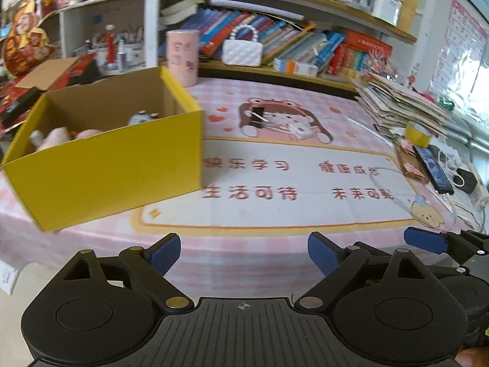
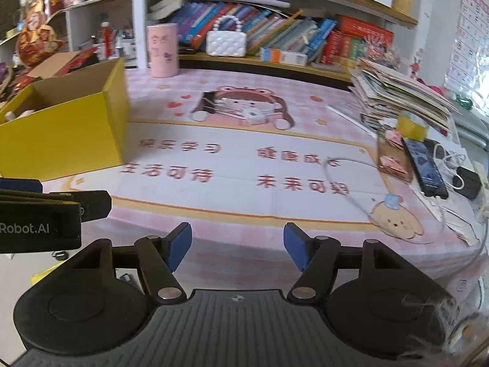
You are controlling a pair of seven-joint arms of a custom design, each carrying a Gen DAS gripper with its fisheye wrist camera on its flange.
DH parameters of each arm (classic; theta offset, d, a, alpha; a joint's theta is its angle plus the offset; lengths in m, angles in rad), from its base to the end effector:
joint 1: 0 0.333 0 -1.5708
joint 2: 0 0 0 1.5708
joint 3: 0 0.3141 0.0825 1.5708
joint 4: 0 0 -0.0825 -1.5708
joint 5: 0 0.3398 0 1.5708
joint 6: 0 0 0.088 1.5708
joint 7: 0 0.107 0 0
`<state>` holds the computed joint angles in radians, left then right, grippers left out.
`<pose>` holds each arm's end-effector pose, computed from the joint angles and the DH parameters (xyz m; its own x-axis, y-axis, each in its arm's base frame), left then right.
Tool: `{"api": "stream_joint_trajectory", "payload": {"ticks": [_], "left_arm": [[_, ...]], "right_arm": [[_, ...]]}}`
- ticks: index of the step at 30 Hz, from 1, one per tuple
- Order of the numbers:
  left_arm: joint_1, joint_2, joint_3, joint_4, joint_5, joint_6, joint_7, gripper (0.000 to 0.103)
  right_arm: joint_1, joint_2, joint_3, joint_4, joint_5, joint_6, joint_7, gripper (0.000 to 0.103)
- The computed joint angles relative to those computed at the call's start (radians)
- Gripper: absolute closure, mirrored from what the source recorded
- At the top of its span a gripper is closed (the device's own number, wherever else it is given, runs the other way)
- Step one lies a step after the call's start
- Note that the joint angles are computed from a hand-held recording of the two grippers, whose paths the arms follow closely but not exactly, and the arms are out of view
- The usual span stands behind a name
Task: Organize objects
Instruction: 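Move both open tools back toward the binder clip and card box on the table, then grasp the black binder clip with the left tool while the right tool grasps the white card box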
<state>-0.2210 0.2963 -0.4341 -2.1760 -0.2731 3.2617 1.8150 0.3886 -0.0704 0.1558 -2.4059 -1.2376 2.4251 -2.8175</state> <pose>0.4860 -0.3179 0.3902 -0.5573 -0.8216 0.1201 -0.6214 0.3168 -0.7166 0.3966 0.2362 0.3793 -0.4056 -0.9125 0.0521 -0.6293 0.2375 -0.7400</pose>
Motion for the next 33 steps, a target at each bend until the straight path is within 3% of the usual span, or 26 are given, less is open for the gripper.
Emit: {"api": "stream_joint_trajectory", "payload": {"ticks": [9,17,26,33], "left_arm": [[-0.219,0.109,0.202,0.194,0.050,-0.080,-0.063,0.011],[-0.388,0.250,0.394,0.439,0.137,-0.163,-0.225,0.011],[-0.482,0.459,0.530,0.815,0.272,-0.325,-0.464,0.011],[-0.484,0.645,0.555,1.165,0.361,-0.508,-0.599,0.011]], "right_arm": [[-0.080,0.010,-0.060,0.001,-0.040,0.089,-0.046,0.037],[-0.169,0.084,-0.126,0.072,-0.124,0.233,-0.109,0.036],[-0.250,0.230,-0.206,0.221,-0.247,0.444,-0.172,0.033],[-0.283,0.382,-0.257,0.393,-0.270,0.549,-0.229,0.034]]}}
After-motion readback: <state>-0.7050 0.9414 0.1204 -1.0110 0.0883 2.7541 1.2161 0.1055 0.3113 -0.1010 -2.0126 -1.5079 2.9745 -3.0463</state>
